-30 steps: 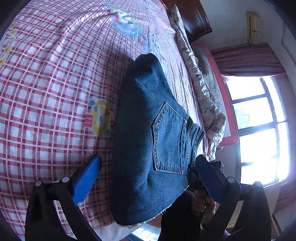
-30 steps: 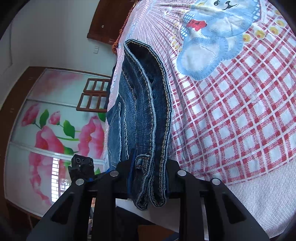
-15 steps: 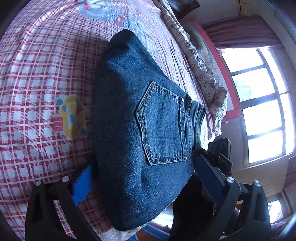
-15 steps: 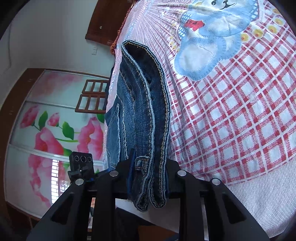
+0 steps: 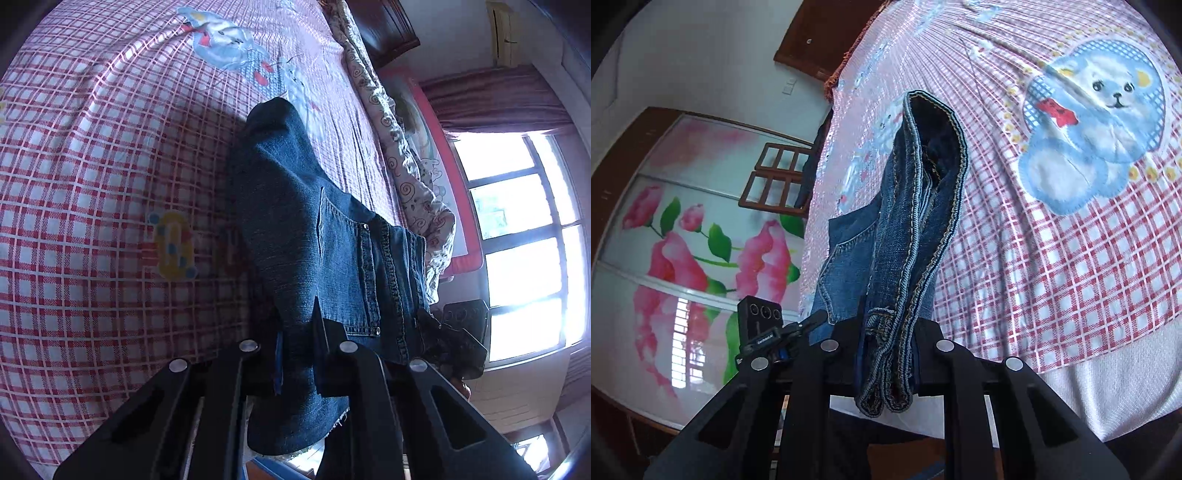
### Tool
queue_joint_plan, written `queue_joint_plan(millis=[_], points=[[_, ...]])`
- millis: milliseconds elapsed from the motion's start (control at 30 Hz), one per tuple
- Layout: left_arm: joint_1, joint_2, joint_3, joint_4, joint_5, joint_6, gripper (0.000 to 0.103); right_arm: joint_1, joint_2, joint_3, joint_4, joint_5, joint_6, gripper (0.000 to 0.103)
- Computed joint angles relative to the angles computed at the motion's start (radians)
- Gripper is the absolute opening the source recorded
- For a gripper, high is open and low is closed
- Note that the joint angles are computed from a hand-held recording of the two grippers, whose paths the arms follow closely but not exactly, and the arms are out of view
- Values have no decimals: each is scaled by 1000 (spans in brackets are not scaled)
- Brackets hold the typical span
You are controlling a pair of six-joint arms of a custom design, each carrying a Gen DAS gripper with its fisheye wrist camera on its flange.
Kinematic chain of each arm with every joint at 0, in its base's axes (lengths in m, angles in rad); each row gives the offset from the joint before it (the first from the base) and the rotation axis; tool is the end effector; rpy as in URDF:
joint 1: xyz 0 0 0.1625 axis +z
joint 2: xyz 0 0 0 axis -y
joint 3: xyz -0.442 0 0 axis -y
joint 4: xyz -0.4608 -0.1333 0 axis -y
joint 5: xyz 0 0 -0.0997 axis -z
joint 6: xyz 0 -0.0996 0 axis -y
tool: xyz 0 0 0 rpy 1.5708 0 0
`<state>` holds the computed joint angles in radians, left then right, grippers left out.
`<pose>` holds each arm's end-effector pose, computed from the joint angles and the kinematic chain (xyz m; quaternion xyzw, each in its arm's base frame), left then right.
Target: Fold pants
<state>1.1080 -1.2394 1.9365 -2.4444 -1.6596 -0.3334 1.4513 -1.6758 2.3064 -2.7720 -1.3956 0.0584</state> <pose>-0.1622 -0.6038 0.2045 -0.0682 -0.9928 0.0640 0.0749 0.0944 -0.4774 0.3017 0.0604 0.9543 -0.2828 0.0753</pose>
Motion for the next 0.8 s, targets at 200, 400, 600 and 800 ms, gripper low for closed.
queue_joint_plan(millis=[200, 400, 600, 800], points=[[-4, 12, -57, -7, -18, 7, 10, 79, 51, -105, 55, -44, -27, 17], [0, 26, -134, 10, -1, 31, 10, 135, 132, -214, 76, -55, -56, 17], [6, 67, -238, 14, 53, 70, 10, 145, 266, -336, 46, -38, -84, 17], [41, 134, -322, -3, 130, 116, 11, 113, 404, -401, -33, -15, -101, 17]])
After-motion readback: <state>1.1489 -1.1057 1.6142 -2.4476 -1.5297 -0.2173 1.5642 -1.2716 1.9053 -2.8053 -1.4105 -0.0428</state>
